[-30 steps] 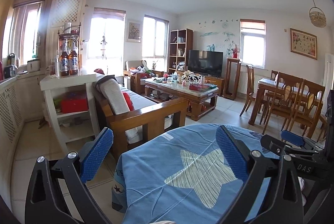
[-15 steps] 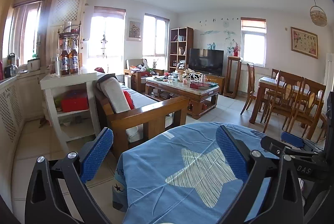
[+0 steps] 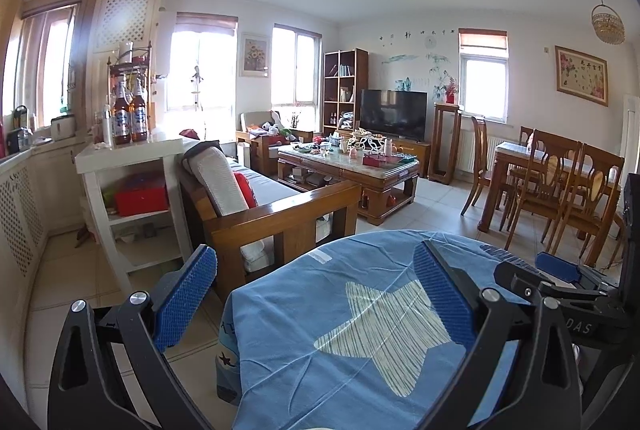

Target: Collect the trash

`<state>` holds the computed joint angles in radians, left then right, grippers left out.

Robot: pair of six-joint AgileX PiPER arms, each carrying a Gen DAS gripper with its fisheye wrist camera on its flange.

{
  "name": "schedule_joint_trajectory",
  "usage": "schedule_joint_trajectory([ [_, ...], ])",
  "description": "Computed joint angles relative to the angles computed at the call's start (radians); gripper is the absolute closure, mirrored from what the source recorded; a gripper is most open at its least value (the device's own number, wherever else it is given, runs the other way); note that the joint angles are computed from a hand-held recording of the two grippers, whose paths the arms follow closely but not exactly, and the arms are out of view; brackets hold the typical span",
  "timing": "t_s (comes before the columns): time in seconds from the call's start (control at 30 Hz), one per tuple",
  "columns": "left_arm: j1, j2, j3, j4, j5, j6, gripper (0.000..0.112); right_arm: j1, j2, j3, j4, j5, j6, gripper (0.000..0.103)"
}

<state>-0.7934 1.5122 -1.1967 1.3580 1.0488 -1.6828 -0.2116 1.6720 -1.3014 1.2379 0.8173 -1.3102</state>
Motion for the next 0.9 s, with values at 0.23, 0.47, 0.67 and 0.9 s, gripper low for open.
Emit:
schedule_joint_trajectory([
  [0.23, -0.006, 0.005, -0.003, -0.003, -0.002, 0.002, 0.014, -0.001, 0.014, -0.007, -0.009, -0.004, 0.013, 0.005],
  [0.47, -0.005, 0.007, -0.002, -0.007, -0.004, 0.001, 0.014, 0.006, 0.024, -0.008, -0.016, -0.016, 0.023, 0.005],
  [0.67, -0.009, 0.007, 0.009, -0.009, -0.004, -0.009, 0.014, 0.009, 0.029, -0.010, -0.015, -0.022, 0.027, 0.005],
  [0.9, -0.012, 0.011, 0.008, -0.013, -0.003, -0.011, 0.014, 0.016, 0.039, -0.017, -0.022, -0.031, 0.034, 0.005],
])
